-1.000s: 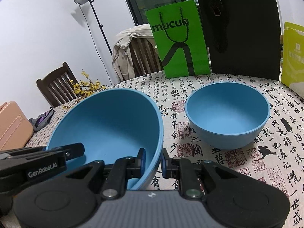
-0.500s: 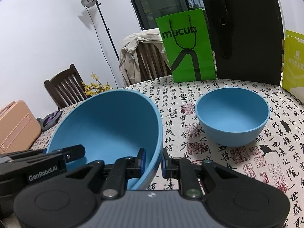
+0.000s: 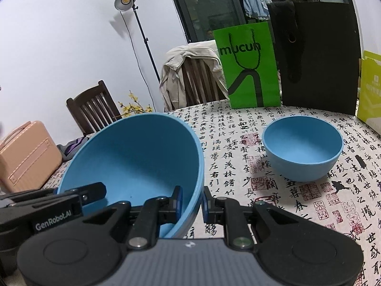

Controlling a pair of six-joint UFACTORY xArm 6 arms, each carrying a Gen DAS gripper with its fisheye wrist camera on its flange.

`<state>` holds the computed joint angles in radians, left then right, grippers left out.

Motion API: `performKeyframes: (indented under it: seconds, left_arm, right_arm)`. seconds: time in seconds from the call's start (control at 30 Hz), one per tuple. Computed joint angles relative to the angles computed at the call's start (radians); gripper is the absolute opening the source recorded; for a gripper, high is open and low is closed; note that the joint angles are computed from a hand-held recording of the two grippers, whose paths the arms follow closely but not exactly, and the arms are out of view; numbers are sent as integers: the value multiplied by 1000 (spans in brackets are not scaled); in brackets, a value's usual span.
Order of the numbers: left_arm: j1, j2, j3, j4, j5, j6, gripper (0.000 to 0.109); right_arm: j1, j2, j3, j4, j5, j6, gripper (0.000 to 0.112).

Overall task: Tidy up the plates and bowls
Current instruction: 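Carry the held blue bowl with both grippers toward the pink vase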

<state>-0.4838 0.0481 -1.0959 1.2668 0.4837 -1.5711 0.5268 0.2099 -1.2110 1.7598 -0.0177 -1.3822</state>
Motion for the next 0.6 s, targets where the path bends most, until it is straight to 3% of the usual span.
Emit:
performKeyframes:
  seconds: [0.6]
  left_arm:
    - [1, -193, 179, 97, 27, -126, 18]
  right_arm:
    - [86, -58, 19, 138, -52, -136, 16]
